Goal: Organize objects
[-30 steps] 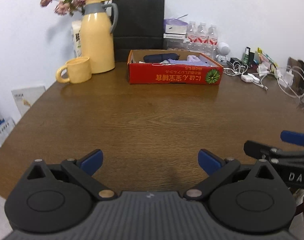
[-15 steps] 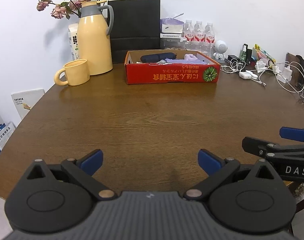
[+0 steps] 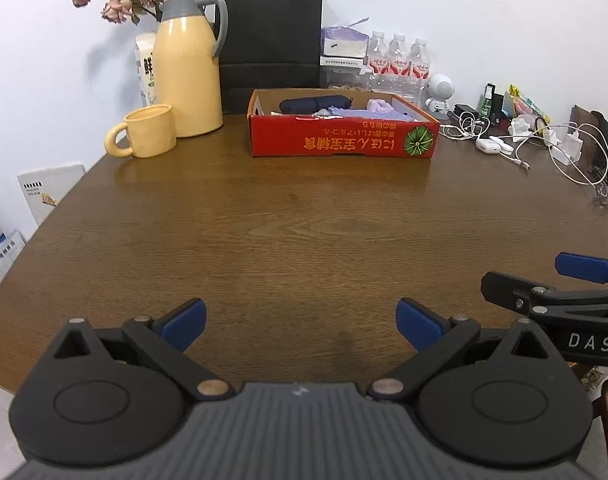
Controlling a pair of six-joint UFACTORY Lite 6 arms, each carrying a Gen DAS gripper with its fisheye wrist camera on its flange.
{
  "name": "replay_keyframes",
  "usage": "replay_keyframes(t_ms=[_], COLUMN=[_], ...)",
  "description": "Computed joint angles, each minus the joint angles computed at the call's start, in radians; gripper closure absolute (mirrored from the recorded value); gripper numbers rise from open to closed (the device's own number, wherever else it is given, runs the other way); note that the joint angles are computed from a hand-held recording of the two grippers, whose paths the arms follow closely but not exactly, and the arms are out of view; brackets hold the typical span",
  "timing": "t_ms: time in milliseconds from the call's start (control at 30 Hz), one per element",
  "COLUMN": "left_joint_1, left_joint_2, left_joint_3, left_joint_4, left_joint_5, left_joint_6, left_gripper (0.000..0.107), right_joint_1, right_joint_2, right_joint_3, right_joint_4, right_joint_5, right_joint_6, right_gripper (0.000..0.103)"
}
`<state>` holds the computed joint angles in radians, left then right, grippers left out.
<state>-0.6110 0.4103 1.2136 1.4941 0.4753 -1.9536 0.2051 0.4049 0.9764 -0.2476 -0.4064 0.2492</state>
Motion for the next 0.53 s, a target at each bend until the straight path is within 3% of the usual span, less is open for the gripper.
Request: replay_keyframes(t_ms=[367,533], left_joint_1=[0.030,0.041], left_joint_2=[0.009,0.012], left_joint_3=[0.002,-0.018], left_joint_4=[-0.048,0.043], left_joint_5=[-0.062,-0.078], left_joint_6=[0.035,-0.078], left_gripper=[0.004,0.004], right_joint_1=[0.010,0.010], right_joint_2=[0.021,0.036], right_joint_3=[0.021,0.027], right_joint_4=[0.011,-0.003], right_joint_5=[0.027,0.018], right_joint_6=[-0.005,0.006], right_gripper=[0.008,0.008])
